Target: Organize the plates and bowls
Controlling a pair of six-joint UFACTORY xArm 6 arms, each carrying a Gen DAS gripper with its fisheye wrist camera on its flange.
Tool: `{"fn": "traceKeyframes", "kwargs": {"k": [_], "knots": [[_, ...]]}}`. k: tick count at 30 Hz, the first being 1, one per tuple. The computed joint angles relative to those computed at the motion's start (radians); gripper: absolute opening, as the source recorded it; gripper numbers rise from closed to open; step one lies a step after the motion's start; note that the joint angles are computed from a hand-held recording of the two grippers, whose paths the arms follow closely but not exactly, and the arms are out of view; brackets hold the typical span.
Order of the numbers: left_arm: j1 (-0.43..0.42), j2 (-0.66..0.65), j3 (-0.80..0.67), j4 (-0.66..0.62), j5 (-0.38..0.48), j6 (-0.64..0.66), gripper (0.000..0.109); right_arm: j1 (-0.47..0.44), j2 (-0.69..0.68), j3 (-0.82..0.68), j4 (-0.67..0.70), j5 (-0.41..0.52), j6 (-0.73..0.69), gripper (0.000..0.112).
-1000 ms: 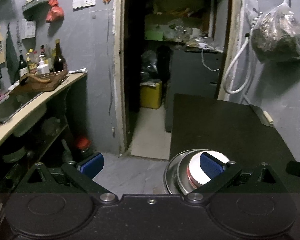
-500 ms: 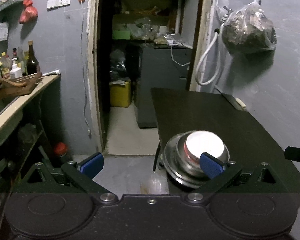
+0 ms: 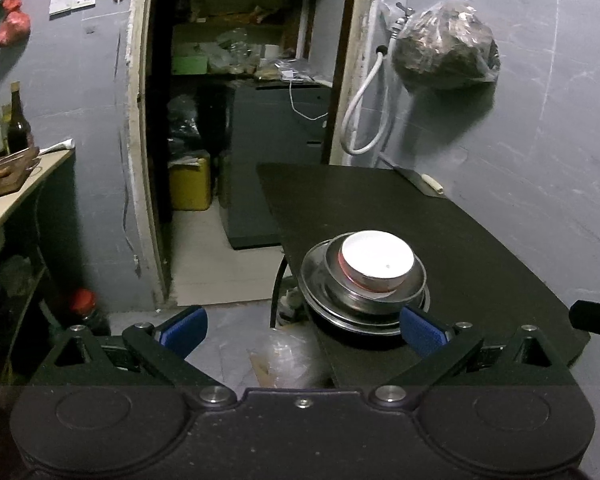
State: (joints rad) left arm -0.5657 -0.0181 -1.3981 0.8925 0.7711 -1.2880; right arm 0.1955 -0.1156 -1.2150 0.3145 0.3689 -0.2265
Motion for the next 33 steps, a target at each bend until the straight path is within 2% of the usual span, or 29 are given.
{"fn": "traceKeyframes", "kwargs": {"k": [6,12,19,28,33], "knots": [[0.009,0.012,-0.004,-0.012,0.004,0.011,0.102,-0.007,0.02,-0.024,0.014,0.017,-0.038,0.103],[0.0,0.054,-0.056,-0.028,0.072,0.01,0.102,-0.029,0.064,-0.086,0.078,0.065,-0.13,0.103],[-0.021,0.086,-0.098,-0.035,0.098,0.052,0.102,-0.048,0.098,-0.127,0.144,0.111,-0.211,0.103],[-0.035,0.053,-0.058,-0.049,0.135,0.078,0.102,-0.041,0.095,-0.103,0.197,0.144,-0.24,0.103],[-0.037,0.026,-0.024,-0.08,0.151,0.116,0.102,-0.037,0.082,-0.076,0.183,0.172,-0.199,0.103]]}}
